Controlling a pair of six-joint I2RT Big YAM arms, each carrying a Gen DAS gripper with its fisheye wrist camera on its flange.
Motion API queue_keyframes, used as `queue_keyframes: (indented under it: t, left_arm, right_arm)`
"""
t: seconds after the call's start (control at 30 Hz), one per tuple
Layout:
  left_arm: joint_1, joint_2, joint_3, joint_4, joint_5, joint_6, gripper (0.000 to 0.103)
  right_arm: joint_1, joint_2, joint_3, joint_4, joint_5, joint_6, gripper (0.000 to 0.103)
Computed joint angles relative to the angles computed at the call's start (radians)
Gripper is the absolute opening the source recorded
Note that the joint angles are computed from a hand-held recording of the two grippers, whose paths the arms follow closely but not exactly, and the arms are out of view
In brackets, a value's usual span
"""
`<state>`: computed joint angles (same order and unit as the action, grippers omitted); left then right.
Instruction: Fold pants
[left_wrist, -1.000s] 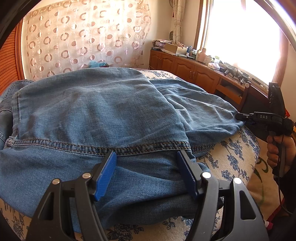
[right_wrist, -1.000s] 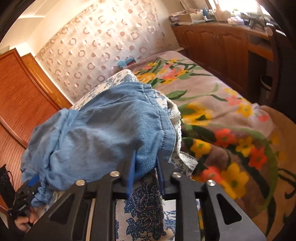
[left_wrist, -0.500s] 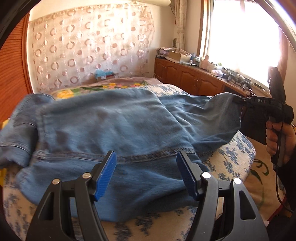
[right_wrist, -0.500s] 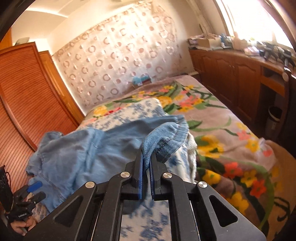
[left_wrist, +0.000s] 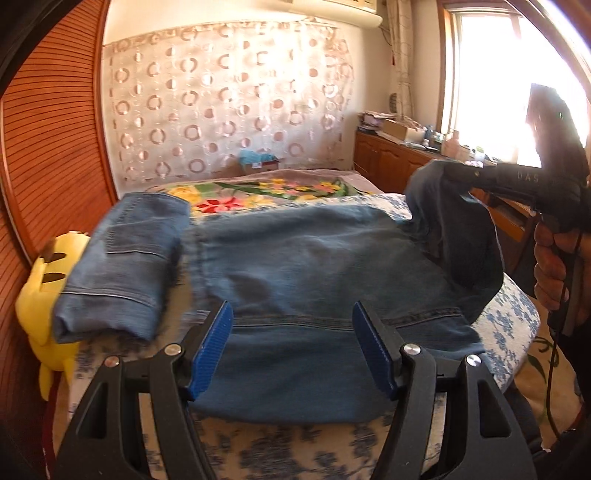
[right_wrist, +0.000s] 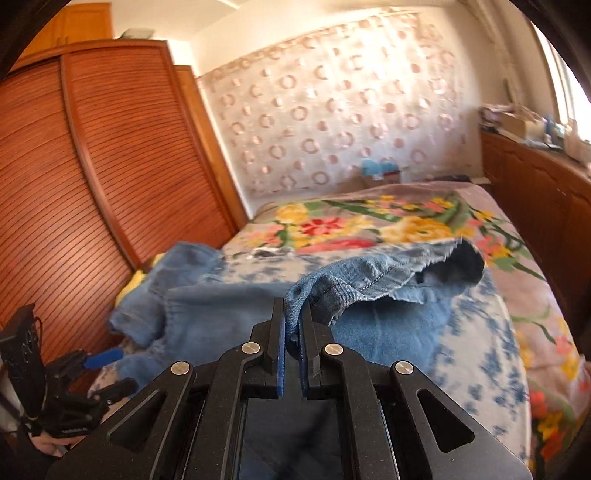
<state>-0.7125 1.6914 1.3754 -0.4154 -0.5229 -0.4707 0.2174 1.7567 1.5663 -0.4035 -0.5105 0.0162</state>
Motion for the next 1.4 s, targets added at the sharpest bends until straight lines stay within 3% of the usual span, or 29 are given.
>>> queue_keyframes:
  t: [0.27, 0.37, 0.4, 0.43, 0.47, 0.53, 0.67, 0.77, 1.0, 1.27, 1.4]
  left_arm:
    - [0.030, -0.075, -0.104, 0.027, -0.023, -0.047, 0.067]
    - [0.039, -0.082, -0.123, 0.031, -0.020, -0.062, 0.067]
    - [0.040, -0.082, -0.126, 0.032, -0.020, -0.065, 0.067]
    - [0.041, -0.082, -0.129, 0.034, -0.018, -0.066, 0.067]
    - [0.043, -0.078, -0.128, 0.037, -0.015, -0.068, 0.067]
    - [0.044, -0.070, -0.121, 0.040, -0.007, -0.068, 0.067]
    - [0.041, -0.039, -0.087, 0.050, 0.019, -0.053, 0.067]
    - [0.035, -0.005, -0.048, 0.055, 0.042, -0.030, 0.067]
    - [0.027, 0.097, 0.063, 0.036, 0.126, 0.015, 0.067]
    - [0.034, 0.199, 0.200, -0.064, 0.155, 0.069, 0.046]
    - [0.042, 0.214, 0.212, -0.071, 0.180, 0.066, 0.035]
  right_arm:
    - [0.126, 0.001, 0.028, -0.012, -0.051, -0.073, 0.003]
    - [0.153, 0.020, 0.042, -0.079, -0.038, -0.129, 0.005]
    - [0.158, 0.027, 0.044, -0.108, -0.031, -0.155, 0.007]
    - [0.161, 0.030, 0.039, -0.119, -0.024, -0.172, 0.018]
    - [0.160, 0.029, 0.033, -0.128, -0.013, -0.187, 0.030]
    - [0.158, 0.024, 0.019, -0.130, -0.002, -0.199, 0.038]
    - [0.118, -0.004, -0.029, -0.105, -0.011, -0.202, 0.041]
    - [0.089, -0.013, -0.051, -0.092, 0.026, -0.213, 0.042]
    - [0.044, 0.062, 0.025, -0.140, 0.102, -0.251, 0.042]
    - [0.042, 0.228, 0.254, -0.267, 0.130, -0.299, 0.043]
    - [0.069, 0.311, 0.361, -0.328, 0.213, -0.369, 0.043]
